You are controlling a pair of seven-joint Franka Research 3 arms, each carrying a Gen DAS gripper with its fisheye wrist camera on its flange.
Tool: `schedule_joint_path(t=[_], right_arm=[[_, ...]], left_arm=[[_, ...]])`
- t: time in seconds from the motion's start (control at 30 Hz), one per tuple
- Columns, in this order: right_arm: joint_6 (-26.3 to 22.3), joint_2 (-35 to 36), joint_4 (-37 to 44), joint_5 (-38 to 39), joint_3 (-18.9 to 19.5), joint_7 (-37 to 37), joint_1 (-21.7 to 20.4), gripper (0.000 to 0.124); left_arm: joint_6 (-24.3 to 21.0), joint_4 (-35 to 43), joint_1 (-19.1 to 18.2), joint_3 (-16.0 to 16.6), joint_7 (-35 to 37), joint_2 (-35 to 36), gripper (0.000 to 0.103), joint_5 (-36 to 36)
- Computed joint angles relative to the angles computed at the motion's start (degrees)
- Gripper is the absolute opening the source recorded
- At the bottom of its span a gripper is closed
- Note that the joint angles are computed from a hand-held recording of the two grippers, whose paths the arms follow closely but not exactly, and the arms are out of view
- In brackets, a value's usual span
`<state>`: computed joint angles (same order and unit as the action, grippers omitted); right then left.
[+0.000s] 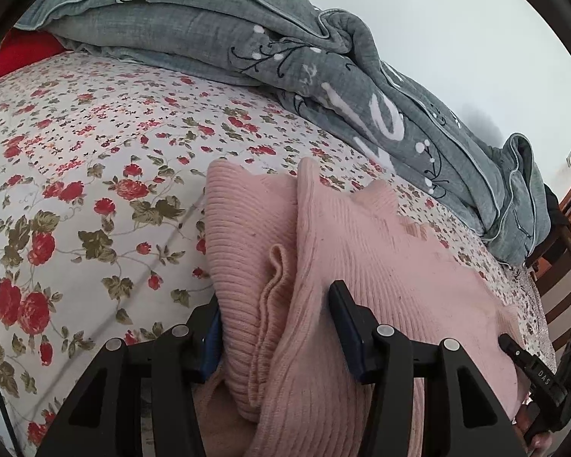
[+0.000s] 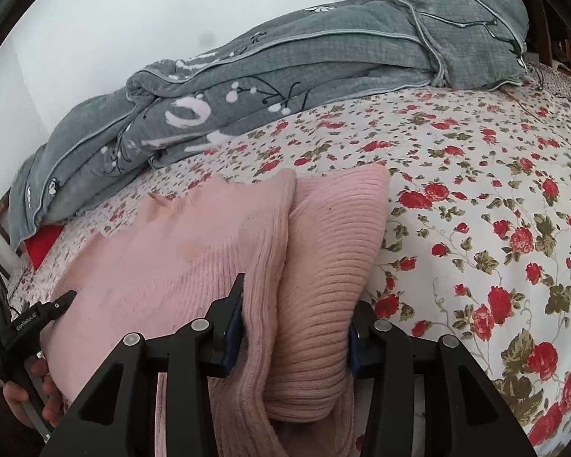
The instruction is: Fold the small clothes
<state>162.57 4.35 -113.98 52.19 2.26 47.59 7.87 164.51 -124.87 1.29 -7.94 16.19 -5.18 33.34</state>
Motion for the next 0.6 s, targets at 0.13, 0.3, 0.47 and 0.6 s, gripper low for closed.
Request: schedule_joint_path(t=[0.13,0.3,0.47,0.6], right_arm=[[0.0,-0.3,-0.1,0.2,-0.1,0.7,-0.1,0.044],[1.5,-0.7,-0.5,2.7,0.0,-0.9,0.0,0.046],[2.1,-0.4,-0.5,2.1,0.0,-0.3,0.2,0.048],[2.4,-0.3,-0.5,1.6,0.1,-0.3,0.3,0.050]], left_arm=[[0.3,-0.2,-0.2,0.3,1.6,0.0,0.050,-1.6],[0.4,0.0,-0.2,0.2,2.3,0.2,0.051,-1.9],[0.1,0.2,-0.2,0.1,2.4,0.4,0.054,-1.0],[0.0,0.3,-0.2,0.1,2.3,0.5,0.056,-0.7]])
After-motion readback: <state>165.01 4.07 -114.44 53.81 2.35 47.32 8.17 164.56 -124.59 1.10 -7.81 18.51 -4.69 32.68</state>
